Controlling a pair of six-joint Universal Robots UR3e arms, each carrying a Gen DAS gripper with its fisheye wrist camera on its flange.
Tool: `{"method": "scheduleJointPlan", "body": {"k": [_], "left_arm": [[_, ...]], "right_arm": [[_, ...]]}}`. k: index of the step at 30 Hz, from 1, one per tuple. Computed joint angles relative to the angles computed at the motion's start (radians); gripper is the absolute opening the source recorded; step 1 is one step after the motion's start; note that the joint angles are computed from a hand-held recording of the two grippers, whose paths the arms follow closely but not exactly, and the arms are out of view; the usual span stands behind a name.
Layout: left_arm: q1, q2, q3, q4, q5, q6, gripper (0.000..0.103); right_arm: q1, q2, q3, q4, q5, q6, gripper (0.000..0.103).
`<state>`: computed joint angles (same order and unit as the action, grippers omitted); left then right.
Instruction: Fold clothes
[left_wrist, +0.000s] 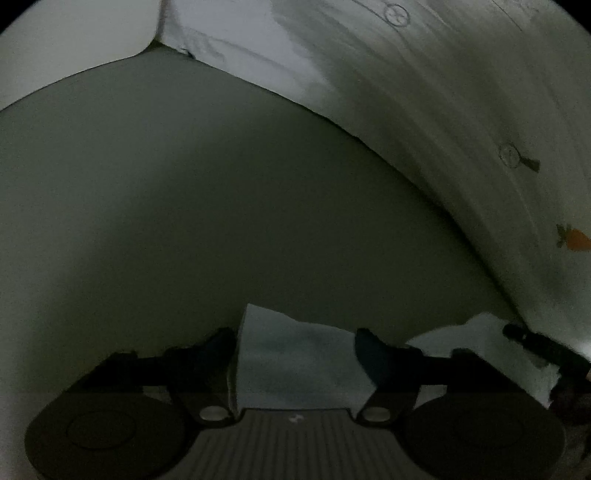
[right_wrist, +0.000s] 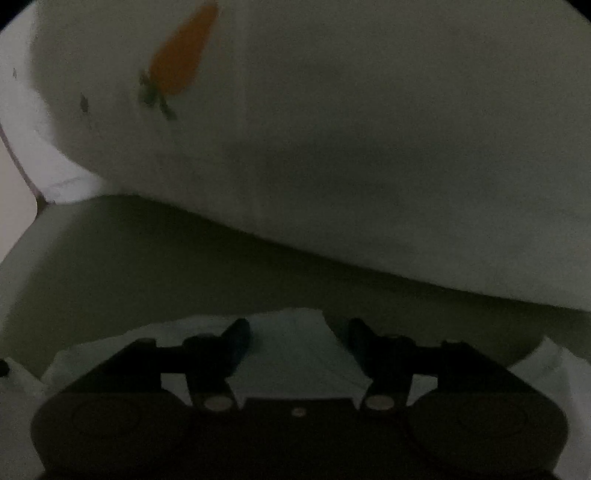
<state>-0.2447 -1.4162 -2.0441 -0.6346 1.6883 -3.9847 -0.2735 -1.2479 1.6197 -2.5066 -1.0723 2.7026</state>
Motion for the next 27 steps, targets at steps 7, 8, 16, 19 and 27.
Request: {"method": "scheduleJointPlan", "body": {"k": [7, 8, 16, 19, 27], "left_arm": [[-0.215, -0.105, 0.274, -0.366, 0.34, -0.321, 0.002], [-0.238, -0.107, 0.301, -0.406, 0.371, -0.342, 0.002], [-0.294, -0.223, 0.418, -0.697, 0.49, -0.411, 0.002], [-0.292, -0.103, 0.31, -0.553, 0.459, -0.426, 0.014], [-0.463, -0.423, 0.749, -0.513, 0.463, -0.092, 0.09]], "right_arm": [[-0.043, -0.078, 0.158, -0.193, 0.078, 0.046, 0.016], [-0.054, -0.086, 0.164, -0.207, 0.1, 0.066, 0.016], [0.009, 0.025, 0.157, -0.329, 0.006, 0.11, 0.022], [0.006, -0.01, 0.137, -0.276, -0.016, 0.096, 0.042], [-0.41, -0.53, 0.45, -0.043, 0.254, -0.078, 0.082]]}}
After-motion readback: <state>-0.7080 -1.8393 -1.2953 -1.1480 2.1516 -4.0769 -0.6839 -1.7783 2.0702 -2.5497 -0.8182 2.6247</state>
